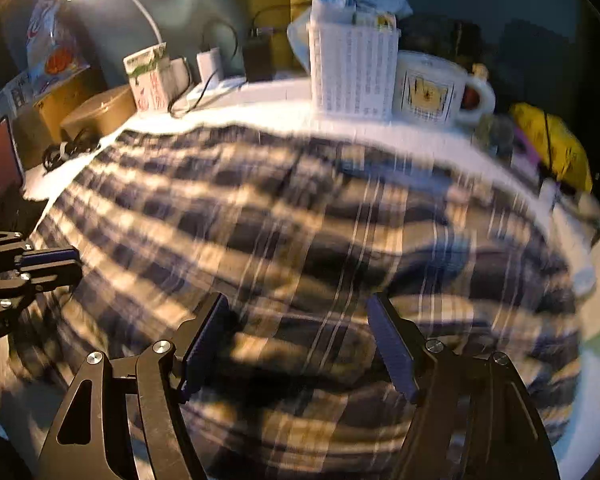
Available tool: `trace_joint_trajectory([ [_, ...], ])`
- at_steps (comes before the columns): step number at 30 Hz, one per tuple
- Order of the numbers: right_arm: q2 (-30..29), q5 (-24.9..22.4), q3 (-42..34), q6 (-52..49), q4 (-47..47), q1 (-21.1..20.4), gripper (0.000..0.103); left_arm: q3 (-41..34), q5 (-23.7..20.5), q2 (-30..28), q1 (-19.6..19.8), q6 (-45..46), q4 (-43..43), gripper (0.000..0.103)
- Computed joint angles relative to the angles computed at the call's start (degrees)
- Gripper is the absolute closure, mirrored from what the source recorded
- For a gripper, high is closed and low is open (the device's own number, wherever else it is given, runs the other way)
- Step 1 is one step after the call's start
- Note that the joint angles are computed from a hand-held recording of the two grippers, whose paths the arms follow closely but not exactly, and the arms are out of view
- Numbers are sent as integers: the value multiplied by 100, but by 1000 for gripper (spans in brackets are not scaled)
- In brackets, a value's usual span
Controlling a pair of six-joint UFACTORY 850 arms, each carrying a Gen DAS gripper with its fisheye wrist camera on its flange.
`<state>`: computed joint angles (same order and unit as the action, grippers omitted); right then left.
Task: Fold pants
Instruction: 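Open both tools and smooth the plaid pants flat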
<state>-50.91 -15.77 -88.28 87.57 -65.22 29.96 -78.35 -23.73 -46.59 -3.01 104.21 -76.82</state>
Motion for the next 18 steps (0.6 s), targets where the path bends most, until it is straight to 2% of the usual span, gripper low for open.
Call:
trace_joint_trajectory([
  [3,171,19,368,1048,-1074,22,30,6,-112,-60,76,414,-507,92],
  [4,195,-158,399,1056,-1105,58,30,4,-10,-46,56,325,-443,92],
  [5,186,-575,396,897,-1002,129,30,21,155,-26,25,296,-467,92],
  [7,156,-1080,385,718,-869,199,30,77,311,30,2,163,-463,92],
  [8,213,-1126,474,876,-898,192,30,102,336,55,1,163,-474,92],
  [12,417,-1192,676,1172,-926,199,29,666,-150,436,40,1190,-1287,90],
  [13,469,-1123,720,1390,-1094,219,29,783,-257,494,34,1384,-1440,86],
  [15,536,-829,765,1827,-1615,278,29,870,-303,519,21,1328,-1403,79],
  [18,405,-615,581,1829,-1862,394,29,912,-125,468,-43,1078,-1238,78],
])
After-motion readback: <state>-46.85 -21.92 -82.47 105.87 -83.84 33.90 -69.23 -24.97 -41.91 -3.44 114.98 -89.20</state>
